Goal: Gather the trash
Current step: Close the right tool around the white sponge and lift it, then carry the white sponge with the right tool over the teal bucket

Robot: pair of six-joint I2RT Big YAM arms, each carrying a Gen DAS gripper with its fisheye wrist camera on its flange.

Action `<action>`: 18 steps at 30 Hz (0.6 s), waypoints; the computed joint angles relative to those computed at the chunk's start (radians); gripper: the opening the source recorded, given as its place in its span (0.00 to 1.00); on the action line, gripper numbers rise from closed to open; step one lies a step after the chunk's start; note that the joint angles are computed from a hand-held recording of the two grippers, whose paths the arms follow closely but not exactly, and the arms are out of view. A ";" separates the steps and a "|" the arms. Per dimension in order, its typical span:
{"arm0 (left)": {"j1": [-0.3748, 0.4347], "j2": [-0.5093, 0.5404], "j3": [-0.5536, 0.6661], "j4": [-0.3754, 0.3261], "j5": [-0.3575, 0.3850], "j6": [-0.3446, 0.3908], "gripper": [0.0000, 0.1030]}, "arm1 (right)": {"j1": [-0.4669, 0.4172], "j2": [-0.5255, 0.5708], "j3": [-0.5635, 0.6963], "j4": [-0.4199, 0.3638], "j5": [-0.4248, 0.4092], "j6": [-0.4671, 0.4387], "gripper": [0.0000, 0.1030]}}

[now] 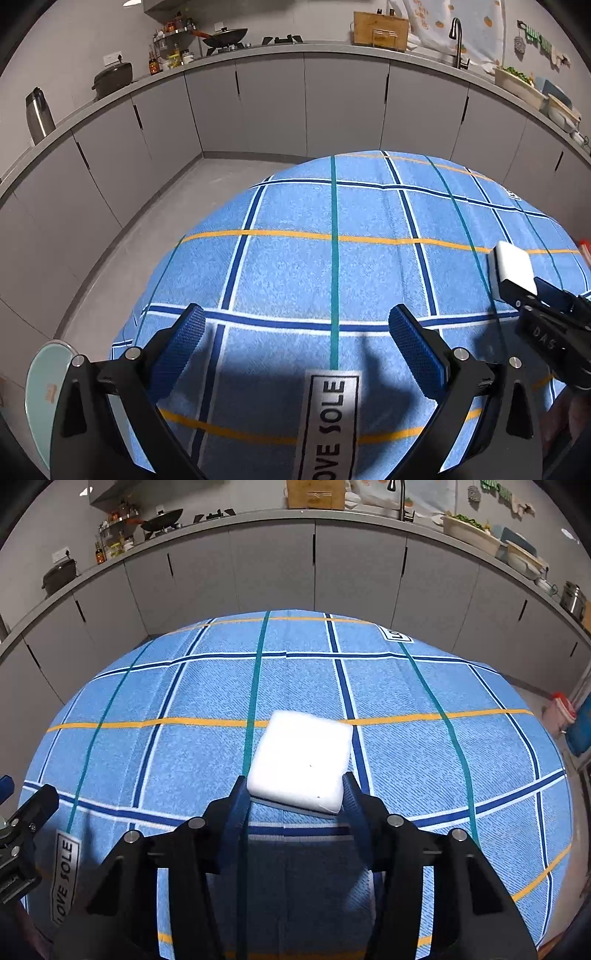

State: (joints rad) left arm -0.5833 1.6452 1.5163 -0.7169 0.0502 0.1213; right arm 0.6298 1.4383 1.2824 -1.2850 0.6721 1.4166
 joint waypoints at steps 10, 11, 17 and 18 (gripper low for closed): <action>0.074 -0.111 -0.129 -0.006 0.067 0.019 0.95 | 0.141 0.047 0.120 -0.046 0.085 -0.005 0.49; 0.086 -0.123 -0.143 -0.010 0.070 0.020 0.95 | 0.157 0.059 0.139 -0.039 0.091 -0.017 0.49; 0.176 -0.211 -0.224 0.025 0.105 0.041 0.95 | 0.227 0.131 0.235 -0.003 0.107 -0.084 0.49; 0.188 -0.218 -0.226 0.023 0.108 0.039 0.95 | 0.233 0.142 0.248 0.002 0.107 -0.097 0.49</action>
